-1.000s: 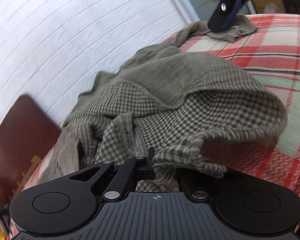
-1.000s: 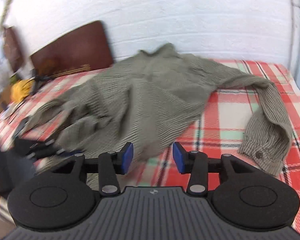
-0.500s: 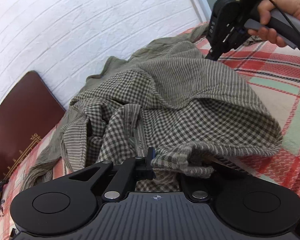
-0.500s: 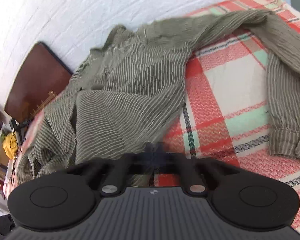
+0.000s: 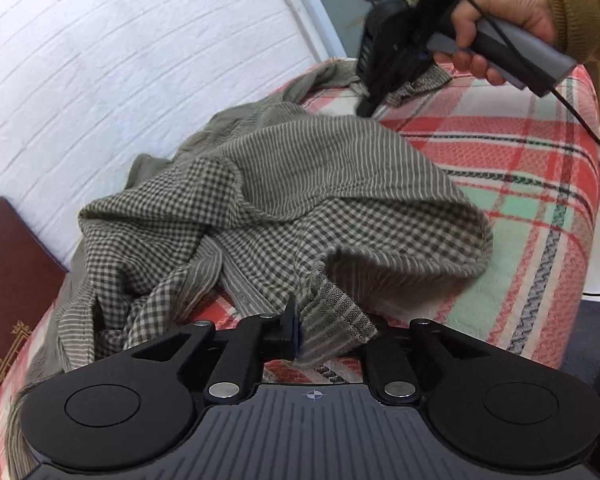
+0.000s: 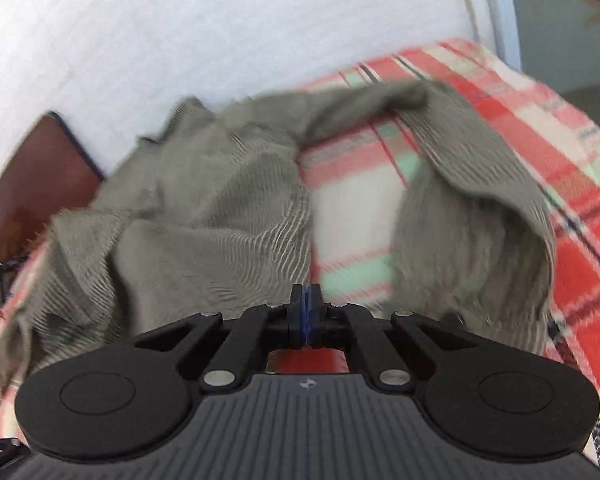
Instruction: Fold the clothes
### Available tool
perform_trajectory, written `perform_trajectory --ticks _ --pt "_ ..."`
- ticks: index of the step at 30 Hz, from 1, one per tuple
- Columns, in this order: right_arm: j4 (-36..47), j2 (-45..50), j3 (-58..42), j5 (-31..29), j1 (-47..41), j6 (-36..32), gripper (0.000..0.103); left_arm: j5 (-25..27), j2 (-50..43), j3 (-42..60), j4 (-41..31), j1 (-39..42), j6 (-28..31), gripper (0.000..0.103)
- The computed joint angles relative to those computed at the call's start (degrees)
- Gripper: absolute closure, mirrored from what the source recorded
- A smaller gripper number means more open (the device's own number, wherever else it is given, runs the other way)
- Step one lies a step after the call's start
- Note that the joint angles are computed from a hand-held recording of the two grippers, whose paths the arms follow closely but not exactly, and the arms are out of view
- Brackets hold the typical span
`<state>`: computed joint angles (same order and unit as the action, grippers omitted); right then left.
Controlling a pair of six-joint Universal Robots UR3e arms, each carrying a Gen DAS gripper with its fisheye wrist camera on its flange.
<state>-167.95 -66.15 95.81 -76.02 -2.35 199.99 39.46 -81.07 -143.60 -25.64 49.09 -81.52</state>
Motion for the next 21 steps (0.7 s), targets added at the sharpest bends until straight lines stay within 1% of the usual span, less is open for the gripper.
perform_trajectory --ticks 1,2,3,4,5,6,8,9,10,11,12,13,14,15,18,21 --pt "-0.39 0.31 0.81 -0.49 -0.10 -0.15 0.103 -0.17 0.63 0.08 -1.05 0.40 0.40 0.081" --pt "-0.12 0.17 1.21 -1.19 0.00 -0.12 0.102 -0.35 1.34 0.16 -2.22 0.84 0.86 0.077" --pt "0.85 -0.63 1.08 -2.82 0.63 0.17 0.100 -0.58 2.16 0.30 -3.55 1.37 1.34 0.066" --pt "0.71 -1.48 1.07 -5.33 1.75 0.18 0.095 -1.00 3.43 0.38 -5.12 2.27 2.01 0.059" --pt "-0.74 -2.57 1.56 -6.75 2.86 -0.81 0.095 -1.62 4.99 -0.07 -6.14 3.53 2.89 0.044" --pt "-2.29 -3.93 2.17 -6.66 3.75 -2.53 0.095 -2.32 6.42 -0.70 -6.56 4.95 3.71 0.035" --pt "-3.80 -6.01 2.19 -3.38 5.15 -6.07 0.093 -3.64 8.54 -1.58 -6.82 8.01 4.69 0.032" --pt "-4.10 -6.78 1.75 -1.16 5.79 -7.80 0.088 -3.70 8.89 -1.91 -5.86 9.03 3.65 0.030" --pt "-3.79 -6.65 0.49 0.60 6.69 -9.68 0.078 -3.35 7.96 -1.95 -3.26 9.37 1.19 0.029" --pt "-2.73 -5.51 -1.67 1.83 7.86 -11.79 0.074 -2.71 6.44 -1.81 -0.42 9.12 -1.23 0.029" --pt "-1.51 -4.31 -4.00 3.08 9.02 -13.94 0.071 -1.93 4.87 -1.64 1.78 8.45 -2.22 0.029" --pt "0.00 -2.73 -6.53 4.10 10.17 -15.87 0.071 -1.15 3.32 -1.43 3.88 7.78 -3.17 0.029" --pt "1.95 -0.68 -9.33 4.18 11.45 -17.21 0.071 -0.62 2.00 -1.41 5.70 7.23 -3.39 0.030" --pt "4.23 1.52 -12.41 3.51 12.85 -18.14 0.071 -0.80 1.08 -1.93 7.29 7.02 -2.07 0.034" --pt "9.71 5.98 -18.62 1.28 15.75 -20.58 0.070 -1.62 -2.34 -2.99 13.30 6.59 0.64 0.035" --pt "12.75 8.74 -22.17 -1.04 17.25 -20.99 0.062 -1.05 -3.73 -0.02 10.43 5.97 1.48 0.034"
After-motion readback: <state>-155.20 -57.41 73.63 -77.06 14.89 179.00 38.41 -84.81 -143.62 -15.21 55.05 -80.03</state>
